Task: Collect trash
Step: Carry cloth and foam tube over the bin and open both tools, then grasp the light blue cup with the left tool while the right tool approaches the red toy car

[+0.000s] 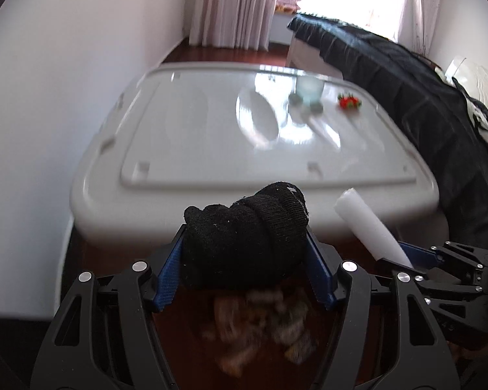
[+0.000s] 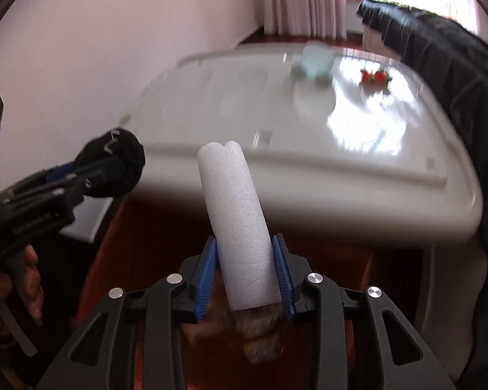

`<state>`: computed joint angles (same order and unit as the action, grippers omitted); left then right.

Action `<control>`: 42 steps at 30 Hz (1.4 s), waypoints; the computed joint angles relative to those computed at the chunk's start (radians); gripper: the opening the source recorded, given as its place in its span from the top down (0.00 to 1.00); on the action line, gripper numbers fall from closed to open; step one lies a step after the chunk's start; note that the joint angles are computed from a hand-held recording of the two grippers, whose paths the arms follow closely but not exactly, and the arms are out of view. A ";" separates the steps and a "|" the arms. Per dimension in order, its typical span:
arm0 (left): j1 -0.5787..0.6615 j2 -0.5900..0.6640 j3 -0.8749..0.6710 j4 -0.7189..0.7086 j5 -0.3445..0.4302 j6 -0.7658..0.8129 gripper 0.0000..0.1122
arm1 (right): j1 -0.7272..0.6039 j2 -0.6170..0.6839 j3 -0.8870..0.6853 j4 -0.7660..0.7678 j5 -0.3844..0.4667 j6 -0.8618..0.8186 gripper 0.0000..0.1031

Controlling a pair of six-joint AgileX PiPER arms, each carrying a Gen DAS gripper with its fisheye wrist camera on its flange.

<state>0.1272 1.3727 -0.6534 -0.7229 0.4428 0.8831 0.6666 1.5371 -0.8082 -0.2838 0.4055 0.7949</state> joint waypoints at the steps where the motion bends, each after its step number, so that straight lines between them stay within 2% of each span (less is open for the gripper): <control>1: -0.002 -0.004 0.019 0.001 -0.009 0.002 0.43 | 0.028 0.005 0.009 -0.038 0.017 0.053 0.66; 5: 0.008 -0.022 0.090 0.015 -0.021 0.013 0.43 | 0.075 0.012 0.018 -0.103 0.059 0.147 0.66; 12: 0.004 -0.058 0.147 0.033 -0.026 0.011 0.41 | 0.078 0.023 0.043 -0.099 0.065 0.149 0.64; 14: -0.003 -0.062 0.148 0.048 -0.029 -0.014 0.38 | 0.088 0.030 0.045 -0.107 0.071 0.169 0.58; 15: -0.006 -0.060 0.142 0.063 -0.026 -0.036 0.36 | 0.090 0.031 0.043 -0.105 0.078 0.176 0.46; 16: -0.006 -0.058 0.138 0.077 -0.023 -0.054 0.35 | 0.088 0.031 0.044 -0.106 0.078 0.184 0.38; 19: -0.018 -0.037 0.124 0.154 -0.024 -0.145 0.31 | 0.086 0.027 0.046 -0.128 0.082 0.219 0.25; 23: -0.034 -0.030 0.122 0.210 -0.039 -0.208 0.28 | 0.097 0.033 0.040 -0.202 0.103 0.294 0.18; 28: -0.040 -0.040 0.108 0.169 -0.031 -0.167 0.27 | 0.083 0.021 0.047 -0.250 0.099 0.344 0.09; 34: -0.122 0.003 -0.021 0.188 -0.042 -0.227 0.24 | 0.021 -0.051 0.037 -0.370 0.135 0.410 0.05; 38: -0.199 0.125 -0.217 0.174 -0.039 -0.290 0.22 | -0.064 -0.117 0.003 -0.387 0.154 0.374 0.05; 42: -0.279 0.277 -0.430 0.203 -0.040 -0.363 0.22 | -0.163 -0.149 -0.052 -0.354 0.150 0.251 0.05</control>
<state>-0.1522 1.6496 -1.0833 -0.5198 0.4031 0.5201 0.5038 1.3877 -0.8607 -0.6376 0.5555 1.0456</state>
